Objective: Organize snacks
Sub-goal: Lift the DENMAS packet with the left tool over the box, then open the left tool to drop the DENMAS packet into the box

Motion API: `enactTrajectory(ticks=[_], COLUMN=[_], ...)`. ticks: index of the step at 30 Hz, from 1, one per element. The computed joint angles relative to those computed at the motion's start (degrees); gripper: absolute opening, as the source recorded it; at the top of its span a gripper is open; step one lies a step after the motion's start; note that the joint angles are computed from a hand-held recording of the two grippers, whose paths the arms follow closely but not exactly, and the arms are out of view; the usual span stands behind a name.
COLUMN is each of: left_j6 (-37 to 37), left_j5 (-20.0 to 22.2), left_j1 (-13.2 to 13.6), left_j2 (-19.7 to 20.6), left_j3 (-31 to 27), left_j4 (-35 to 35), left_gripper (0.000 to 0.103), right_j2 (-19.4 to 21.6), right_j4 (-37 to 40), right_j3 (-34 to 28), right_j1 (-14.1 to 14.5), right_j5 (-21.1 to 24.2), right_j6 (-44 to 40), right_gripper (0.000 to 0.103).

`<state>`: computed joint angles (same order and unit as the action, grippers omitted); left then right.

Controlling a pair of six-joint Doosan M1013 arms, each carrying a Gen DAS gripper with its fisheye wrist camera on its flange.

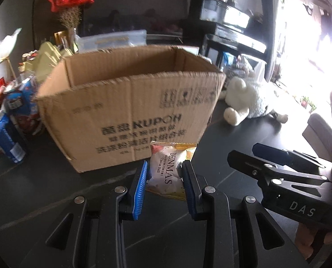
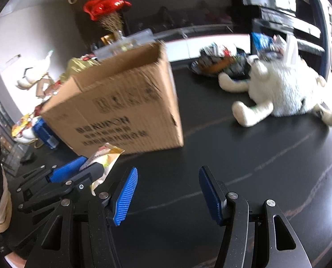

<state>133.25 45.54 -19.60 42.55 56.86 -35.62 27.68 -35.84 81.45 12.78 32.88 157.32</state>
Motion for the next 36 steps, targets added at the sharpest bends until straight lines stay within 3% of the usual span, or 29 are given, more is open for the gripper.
enactTrajectory(ticks=[4,16,28,36], left_j6=[0.09,-1.70,-7.60,-12.39], left_j5=[-1.58,-2.97,2.37,7.86], left_j1=[0.55,1.83,2.23,1.49], left_j2=[-1.33,-2.83,0.60,5.75], left_j3=[1.07,-0.61,-10.61,-21.61], left_j4=[-0.46,-0.57,3.61,9.52], left_gripper=[0.031,0.031,0.031,0.031], right_j2=[-0.14,0.31,3.06,5.64], right_j4=[-0.04,1.73,6.09,8.34], right_j3=[-0.68,-6.12,-15.68,-21.83], right_j1=[0.44,1.80,1.22,0.21], right_j5=[-0.32,4.92,12.76,17.56], right_j6=[-0.31,-6.32,-16.41,-20.65], right_gripper=[0.059,0.058,0.058,0.061])
